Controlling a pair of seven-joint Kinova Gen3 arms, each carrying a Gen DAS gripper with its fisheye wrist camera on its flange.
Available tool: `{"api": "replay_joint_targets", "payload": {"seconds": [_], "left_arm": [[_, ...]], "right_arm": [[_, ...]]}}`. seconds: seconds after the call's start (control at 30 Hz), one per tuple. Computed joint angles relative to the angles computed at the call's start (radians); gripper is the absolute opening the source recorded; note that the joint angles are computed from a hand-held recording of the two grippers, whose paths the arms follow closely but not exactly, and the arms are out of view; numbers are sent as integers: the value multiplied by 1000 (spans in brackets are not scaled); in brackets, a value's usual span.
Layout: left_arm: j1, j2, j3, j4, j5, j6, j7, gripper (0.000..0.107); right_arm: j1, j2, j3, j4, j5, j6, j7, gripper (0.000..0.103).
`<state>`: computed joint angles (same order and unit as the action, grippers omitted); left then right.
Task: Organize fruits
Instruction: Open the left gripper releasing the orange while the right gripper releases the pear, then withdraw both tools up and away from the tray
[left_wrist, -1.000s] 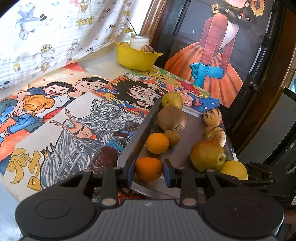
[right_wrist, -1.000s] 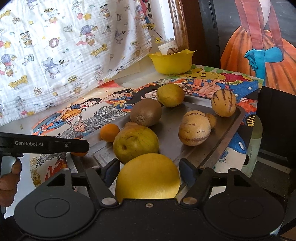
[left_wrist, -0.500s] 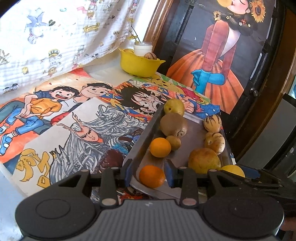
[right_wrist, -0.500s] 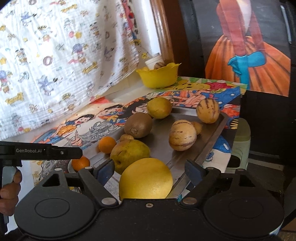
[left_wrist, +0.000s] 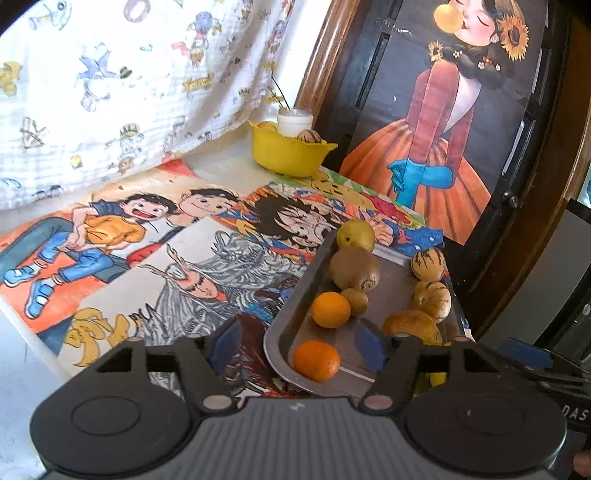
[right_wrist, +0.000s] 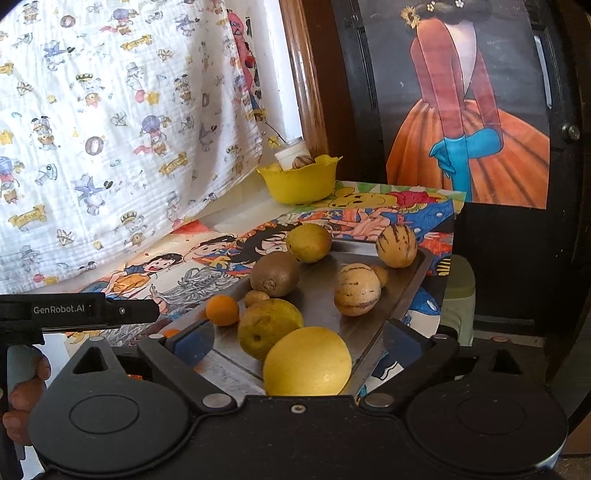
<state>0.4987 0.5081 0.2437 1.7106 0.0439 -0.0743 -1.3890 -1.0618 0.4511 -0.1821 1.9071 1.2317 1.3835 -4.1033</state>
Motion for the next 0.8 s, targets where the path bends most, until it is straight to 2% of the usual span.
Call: {"api": "replay_joint_targets", "payload": {"seconds": [0.27,0.33,0.67,0.8], "left_arm": [[-38,-35,25,77,-15,-88,20,98],[-31,-46,14,100,-12,-116,26,102],[15,-76,-61,155,22,-168,16,103],[62,-85,-118,176,61,-192,-32,103]], "right_arm": [[-34,26,8,-67,-35,62,35,102],[-44,31,11,-79,-40,77,34,102],[-86,78,33,-164,-61,139,57,102],[-102,108,47,-202,-72,161,71,102]]}}
